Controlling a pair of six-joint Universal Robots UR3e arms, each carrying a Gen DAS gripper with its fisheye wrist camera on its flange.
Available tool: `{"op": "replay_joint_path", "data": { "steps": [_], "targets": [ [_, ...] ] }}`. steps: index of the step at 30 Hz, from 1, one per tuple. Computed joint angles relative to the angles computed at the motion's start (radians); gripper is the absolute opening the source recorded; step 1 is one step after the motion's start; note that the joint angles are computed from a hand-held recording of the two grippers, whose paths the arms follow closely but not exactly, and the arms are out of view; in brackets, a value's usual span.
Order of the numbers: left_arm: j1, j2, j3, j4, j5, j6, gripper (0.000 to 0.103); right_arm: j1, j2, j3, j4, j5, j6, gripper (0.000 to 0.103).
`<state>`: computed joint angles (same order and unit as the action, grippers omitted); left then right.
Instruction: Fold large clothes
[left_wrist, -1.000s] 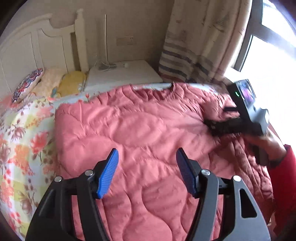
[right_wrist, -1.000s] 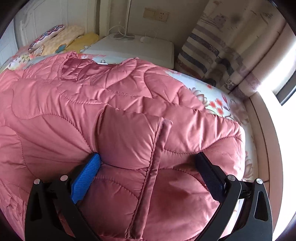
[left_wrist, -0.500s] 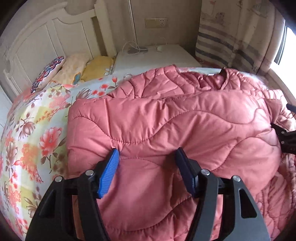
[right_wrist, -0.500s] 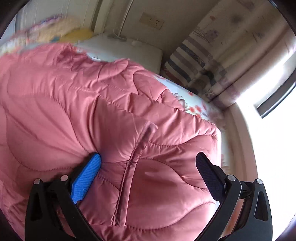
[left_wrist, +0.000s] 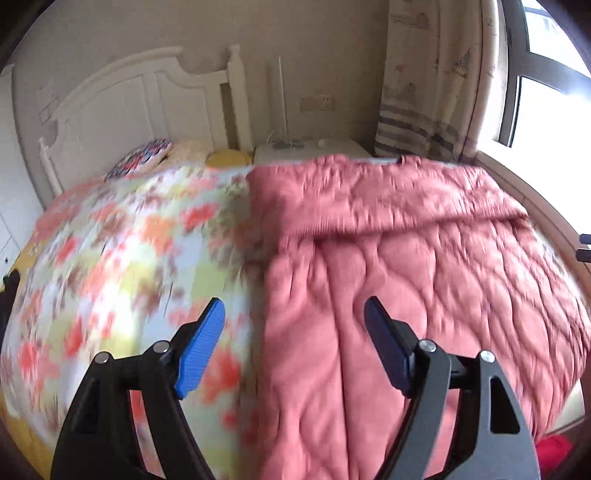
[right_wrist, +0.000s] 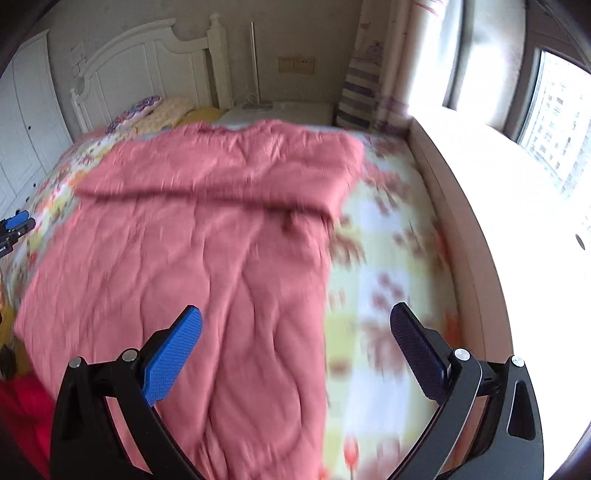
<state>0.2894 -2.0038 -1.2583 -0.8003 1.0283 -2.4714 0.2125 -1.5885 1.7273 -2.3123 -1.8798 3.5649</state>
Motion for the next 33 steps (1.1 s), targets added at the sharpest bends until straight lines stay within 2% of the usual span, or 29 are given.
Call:
{"op": "replay_joint_path", "data": {
  "steps": [2, 4, 9, 12, 14, 15, 16, 17, 19, 21, 23, 26, 27, 28, 29, 30, 31, 33],
  "targets": [
    [0.047, 0.074, -0.105, -0.037, -0.021, 0.048, 0.077, 0.045, -0.068, 0.071, 0.032, -0.029, 0.033, 0.098],
    [0.093, 0.14, -0.224, -0.017, -0.02, 0.076, 0.077, 0.064, -0.148, 0.153, 0.051, -0.028, 0.084, 0.098],
    [0.171, 0.208, -0.349, -0.013, 0.004, 0.099, 0.077, 0.069, -0.297, 0.342, 0.067, 0.007, 0.162, 0.098],
    [0.241, 0.24, -0.379, -0.1, -0.04, 0.142, 0.077, 0.024, -0.414, 0.49, 0.015, 0.104, 0.148, 0.097],
    [0.285, 0.255, -0.396, -0.141, -0.071, 0.165, 0.077, -0.011, -0.472, 0.572, -0.023, 0.162, 0.128, 0.093],
    [0.305, 0.261, -0.4, -0.171, -0.084, 0.174, 0.077, -0.04, -0.513, 0.623, -0.045, 0.207, 0.114, 0.087],
    [0.327, 0.267, -0.405, -0.213, -0.098, 0.191, 0.077, -0.075, -0.565, 0.685, -0.084, 0.261, 0.089, 0.088],
    [0.343, 0.266, -0.397, -0.274, -0.104, 0.222, 0.077, -0.081, -0.591, 0.716, -0.124, 0.272, 0.081, 0.087],
    [0.345, 0.271, -0.425, -0.247, -0.078, 0.219, 0.077, -0.134, -0.68, 0.776, -0.144, 0.355, 0.049, 0.079],
    [0.345, 0.272, -0.442, -0.23, -0.06, 0.216, 0.077, -0.157, -0.733, 0.803, -0.137, 0.4, 0.039, 0.077],
    [0.353, 0.266, -0.43, -0.275, -0.064, 0.228, 0.077, -0.165, -0.761, 0.82, -0.141, 0.44, 0.029, 0.076],
    [0.352, 0.285, -0.457, -0.266, -0.06, 0.249, 0.077, -0.124, -0.715, 0.816, -0.193, 0.435, 0.043, 0.073],
    [0.348, 0.293, -0.467, -0.266, -0.054, 0.263, 0.077, -0.119, -0.705, 0.826, -0.226, 0.452, 0.047, 0.065],
    [0.344, 0.297, -0.47, -0.271, -0.052, 0.269, 0.077, -0.149, -0.725, 0.849, -0.24, 0.508, 0.029, 0.051],
    [0.34, 0.299, -0.471, -0.283, -0.049, 0.279, 0.077, -0.169, -0.72, 0.875, -0.282, 0.559, 0.027, 0.051],
    [0.333, 0.299, -0.47, -0.288, -0.043, 0.283, 0.077, -0.147, -0.694, 0.883, -0.333, 0.538, 0.04, 0.05],
    [0.33, 0.301, -0.478, -0.279, -0.039, 0.282, 0.077, -0.13, -0.676, 0.892, -0.379, 0.516, 0.061, 0.044],
    [0.331, 0.304, -0.488, -0.272, -0.037, 0.279, 0.077, -0.131, -0.68, 0.907, -0.398, 0.51, 0.096, 0.037]
  ]
}}
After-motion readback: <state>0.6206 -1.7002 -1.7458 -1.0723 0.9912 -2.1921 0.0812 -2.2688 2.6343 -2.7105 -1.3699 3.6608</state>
